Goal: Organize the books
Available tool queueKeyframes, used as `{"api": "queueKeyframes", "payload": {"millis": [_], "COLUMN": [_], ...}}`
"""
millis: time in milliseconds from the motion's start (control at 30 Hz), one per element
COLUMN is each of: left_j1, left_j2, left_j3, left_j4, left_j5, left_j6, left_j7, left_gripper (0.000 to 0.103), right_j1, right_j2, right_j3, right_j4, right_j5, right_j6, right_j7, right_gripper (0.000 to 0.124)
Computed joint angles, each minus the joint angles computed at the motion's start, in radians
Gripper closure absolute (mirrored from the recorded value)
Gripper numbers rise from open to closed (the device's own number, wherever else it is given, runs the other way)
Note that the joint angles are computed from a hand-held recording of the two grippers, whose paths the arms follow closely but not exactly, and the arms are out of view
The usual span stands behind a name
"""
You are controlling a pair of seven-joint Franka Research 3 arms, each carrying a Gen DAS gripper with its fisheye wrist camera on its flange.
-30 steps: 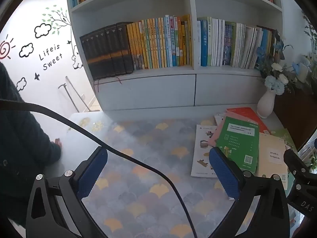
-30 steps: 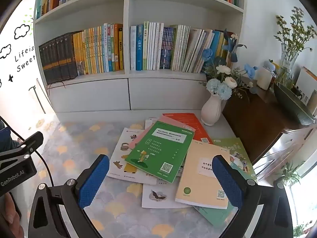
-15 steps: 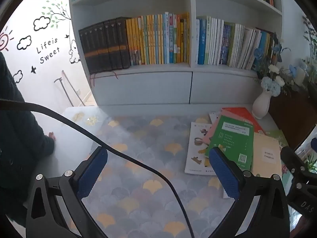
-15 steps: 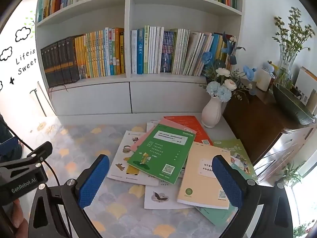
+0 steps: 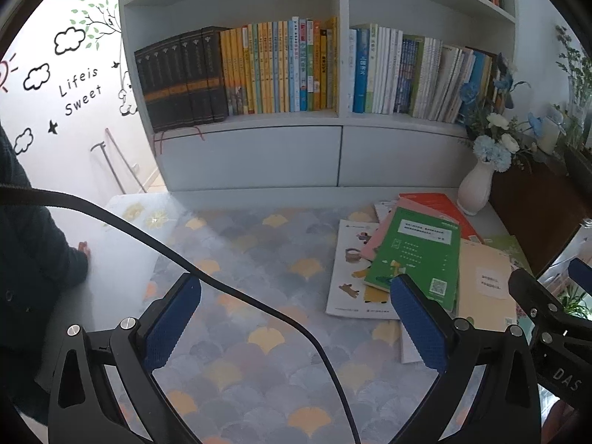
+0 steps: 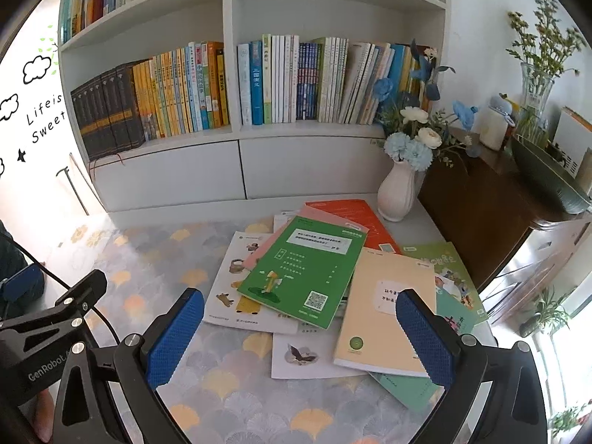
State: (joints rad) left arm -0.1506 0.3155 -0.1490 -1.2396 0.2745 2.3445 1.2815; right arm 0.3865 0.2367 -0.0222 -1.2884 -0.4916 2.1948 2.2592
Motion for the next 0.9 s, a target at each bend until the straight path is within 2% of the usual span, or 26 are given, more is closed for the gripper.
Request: {"api": "queueKeyframes", "payload": {"millis": [67,400,600,700,900], "left_j1": [0.011,0.031,0.017,0.012,0.013], "left_j2": [-0.015,-0.013,-0.006,0.01,0.021], "left_j3": [-0.008,-0.011,0.007,0.01,0.006], "left_j4": [-0.024,-0.019,-0.015,0.008,0.028], "left_j5": [-0.027,-0.081,-0.032,-0.014,-0.019], "left_j6": [0.024,0.016,0.002,-0.036,-0.059], "left_j7": [0.015,0.03,-0.019,-0.029,-0.029], "left_gripper": [0.001,0.002,0.001,0.001,0.001], "right_j1": [0.004,0.021,0.03,0.036,0.035], "right_j2": [-0.003,0.052,0.069,0.081,0.092], "right_j3": [-0.002,-0.004,-0.013,-0.02,-0.025], "right_j4": [-0.003,0.077,0.102,0.116,0.129], "right_j5": [-0.013,0.001,0.011,0.009,0.026], "right_j6": [0.001,-0.04,-0.047,-0.065,-0.082], "right_j7": [0.008,-0.028,-0.042,-0.048,-0.052], "right_gripper": [0.021,0.021,0.021,0.021,0.021]}}
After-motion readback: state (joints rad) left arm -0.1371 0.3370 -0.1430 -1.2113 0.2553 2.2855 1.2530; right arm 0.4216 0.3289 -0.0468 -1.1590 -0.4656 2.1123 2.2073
